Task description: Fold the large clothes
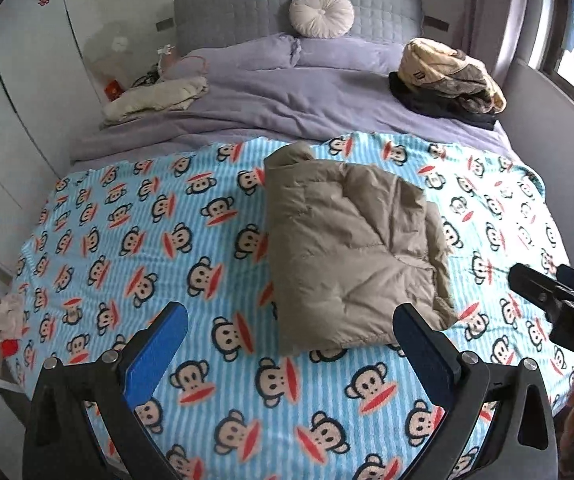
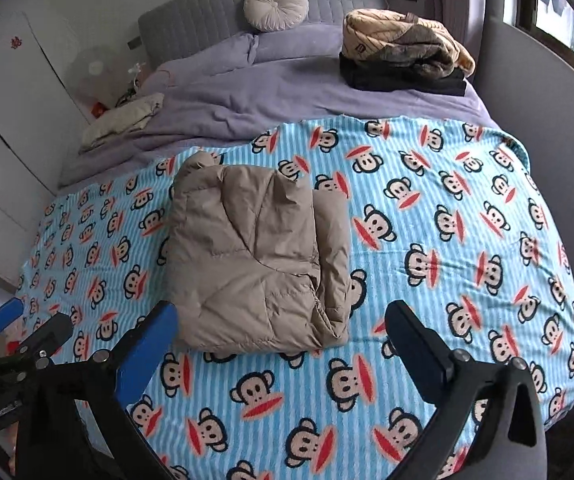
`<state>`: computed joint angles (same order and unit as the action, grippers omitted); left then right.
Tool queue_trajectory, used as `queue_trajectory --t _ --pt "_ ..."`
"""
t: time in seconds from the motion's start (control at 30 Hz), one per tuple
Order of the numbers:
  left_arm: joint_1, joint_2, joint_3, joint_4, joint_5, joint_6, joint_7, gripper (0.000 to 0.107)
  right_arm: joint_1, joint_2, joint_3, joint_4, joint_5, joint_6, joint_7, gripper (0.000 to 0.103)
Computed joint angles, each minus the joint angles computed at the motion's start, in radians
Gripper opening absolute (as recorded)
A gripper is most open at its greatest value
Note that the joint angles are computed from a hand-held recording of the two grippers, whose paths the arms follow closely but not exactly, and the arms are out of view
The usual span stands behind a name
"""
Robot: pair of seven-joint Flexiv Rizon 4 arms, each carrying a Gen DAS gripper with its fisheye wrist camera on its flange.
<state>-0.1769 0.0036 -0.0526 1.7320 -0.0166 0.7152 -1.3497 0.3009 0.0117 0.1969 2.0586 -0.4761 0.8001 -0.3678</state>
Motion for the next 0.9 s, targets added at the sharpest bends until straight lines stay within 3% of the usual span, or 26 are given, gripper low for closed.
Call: queue_trajectory --t 0.13,0.9 --pt "0.004 0.007 0.002 -0.009 0.0 -0.042 -0.029 0.103 0.017 0.003 0.011 -0.028 -0.033 -0.092 0.019 0.103" --pt "0.01 0.026 0.001 0.005 0.027 -0.047 -0.052 0.103 0.032 0.016 0.021 -0.034 -0.013 -0.125 0.036 0.103"
